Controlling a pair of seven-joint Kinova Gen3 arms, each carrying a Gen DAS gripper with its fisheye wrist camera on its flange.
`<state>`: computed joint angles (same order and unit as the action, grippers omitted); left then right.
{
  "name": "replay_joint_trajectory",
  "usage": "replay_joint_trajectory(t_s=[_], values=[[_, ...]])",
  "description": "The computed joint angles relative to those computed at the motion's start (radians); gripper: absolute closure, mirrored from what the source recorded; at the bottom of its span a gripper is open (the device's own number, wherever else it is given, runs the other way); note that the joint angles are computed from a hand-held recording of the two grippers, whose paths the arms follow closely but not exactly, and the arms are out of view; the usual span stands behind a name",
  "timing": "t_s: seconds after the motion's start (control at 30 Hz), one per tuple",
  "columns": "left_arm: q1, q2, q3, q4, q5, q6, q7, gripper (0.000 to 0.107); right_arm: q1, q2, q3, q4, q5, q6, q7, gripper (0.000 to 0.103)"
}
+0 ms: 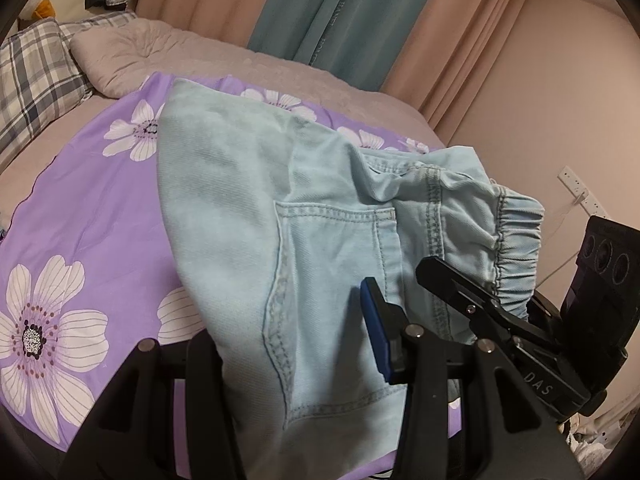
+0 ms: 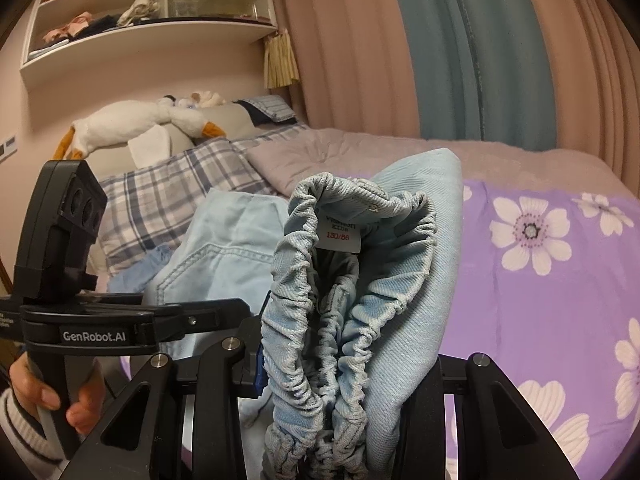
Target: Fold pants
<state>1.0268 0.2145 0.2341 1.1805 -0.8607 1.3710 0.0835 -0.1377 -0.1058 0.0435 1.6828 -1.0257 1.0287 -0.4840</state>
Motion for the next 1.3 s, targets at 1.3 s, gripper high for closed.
replay_joint_trajectory(t_s=[1.3], values=[[-0.413,0.128,-0.14,0.058,0.421,-0.449,-0.468,0.064,0.007,0.369,-0.208,-0.245,0.317,-0.242,-0.369,0.063]])
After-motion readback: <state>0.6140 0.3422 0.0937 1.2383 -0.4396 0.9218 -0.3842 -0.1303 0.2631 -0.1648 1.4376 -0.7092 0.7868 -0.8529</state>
